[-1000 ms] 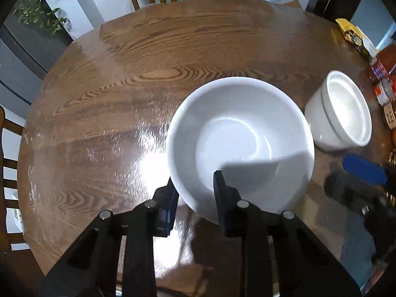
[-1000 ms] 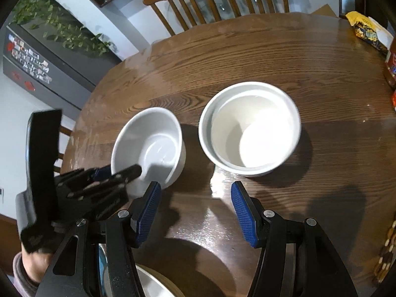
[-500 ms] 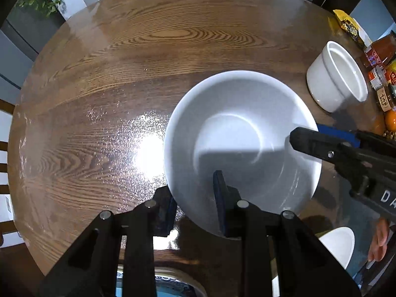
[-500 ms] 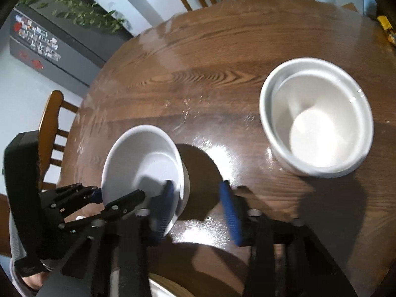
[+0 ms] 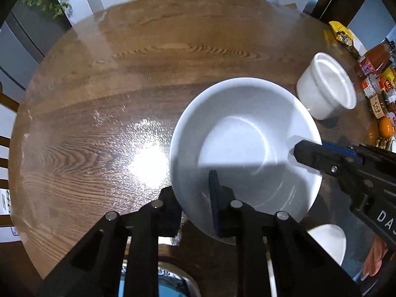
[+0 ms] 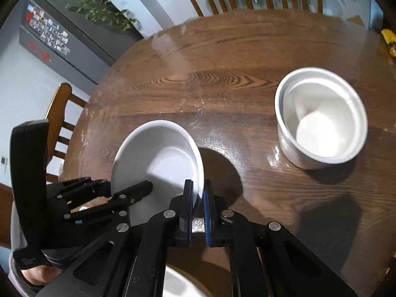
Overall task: Organize plates and bowls
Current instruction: 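Grasp the medium white bowl rim with the right gripper and lift, then carry the medium white bowl over the large bowl and lower it inside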
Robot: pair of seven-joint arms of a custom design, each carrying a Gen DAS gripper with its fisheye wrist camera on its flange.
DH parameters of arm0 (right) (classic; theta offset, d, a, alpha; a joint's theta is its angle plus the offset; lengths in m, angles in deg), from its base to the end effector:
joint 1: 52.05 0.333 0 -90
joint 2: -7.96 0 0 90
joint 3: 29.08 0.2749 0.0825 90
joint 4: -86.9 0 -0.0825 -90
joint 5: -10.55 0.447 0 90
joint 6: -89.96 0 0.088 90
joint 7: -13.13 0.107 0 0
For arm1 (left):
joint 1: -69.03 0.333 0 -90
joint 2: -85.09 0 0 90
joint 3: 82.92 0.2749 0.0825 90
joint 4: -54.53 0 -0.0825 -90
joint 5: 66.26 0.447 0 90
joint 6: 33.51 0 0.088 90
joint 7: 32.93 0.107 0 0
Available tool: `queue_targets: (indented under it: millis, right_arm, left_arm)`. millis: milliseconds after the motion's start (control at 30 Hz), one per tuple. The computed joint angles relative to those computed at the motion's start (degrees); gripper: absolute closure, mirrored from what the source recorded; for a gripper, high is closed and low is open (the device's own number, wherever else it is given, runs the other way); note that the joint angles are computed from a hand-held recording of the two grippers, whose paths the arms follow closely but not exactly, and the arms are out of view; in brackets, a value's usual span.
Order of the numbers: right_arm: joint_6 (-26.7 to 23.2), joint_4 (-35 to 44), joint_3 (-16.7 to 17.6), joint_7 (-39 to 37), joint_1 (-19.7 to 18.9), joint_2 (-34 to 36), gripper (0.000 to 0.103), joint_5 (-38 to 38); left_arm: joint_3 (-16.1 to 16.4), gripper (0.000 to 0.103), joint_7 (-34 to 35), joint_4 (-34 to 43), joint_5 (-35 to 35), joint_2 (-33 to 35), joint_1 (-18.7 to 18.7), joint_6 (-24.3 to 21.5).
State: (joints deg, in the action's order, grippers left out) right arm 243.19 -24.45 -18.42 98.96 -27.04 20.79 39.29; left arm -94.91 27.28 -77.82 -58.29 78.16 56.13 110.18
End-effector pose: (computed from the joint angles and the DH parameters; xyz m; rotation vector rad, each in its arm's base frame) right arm 0.5666 0.3841 0.3479 -2.0265 1.5149 0.1105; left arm 0.5240 -0.2438 0.3484 -2.0362 2.0692 -0.3836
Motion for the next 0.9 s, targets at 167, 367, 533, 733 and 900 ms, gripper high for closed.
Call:
queue_targets:
  millis: [167,367,533,733,900]
  right_arm:
    - [3.75,-5.71,0.6,-1.97,0.2,-5.86,0.094,2.94]
    - [7.66,-12.56,0.27,-2.89,1.76,-12.63,0.094,5.45]
    - [10.25,-18.19,-0.28,-3.0,3.6,-18.22,0.094,7.13]
    - [12.56,-23.83,-0.77,-0.34,5.5,-23.62,0.094,5.95]
    - [14.1,-27.75,-1.01,1.96,6.99,-27.35,0.094,4.48]
  left_arm:
    - [-1.17,0.085,-3.58,-4.65,4.7,-6.14,-0.15,2.5]
    - [-2.45,0.085,-7.1,-8.36,9.76,-11.76,-0.59,4.09]
    - [-3.61,0.085,-9.71,-12.0,11.81,-17.26,-1.99,4.32]
    - [-4.66,0.085,-11.91,-13.07,13.37,-18.86,-3.04,4.7]
    - [-5.3,0.085,-13.5,-14.71,14.08,-21.44,-4.09,4.16]
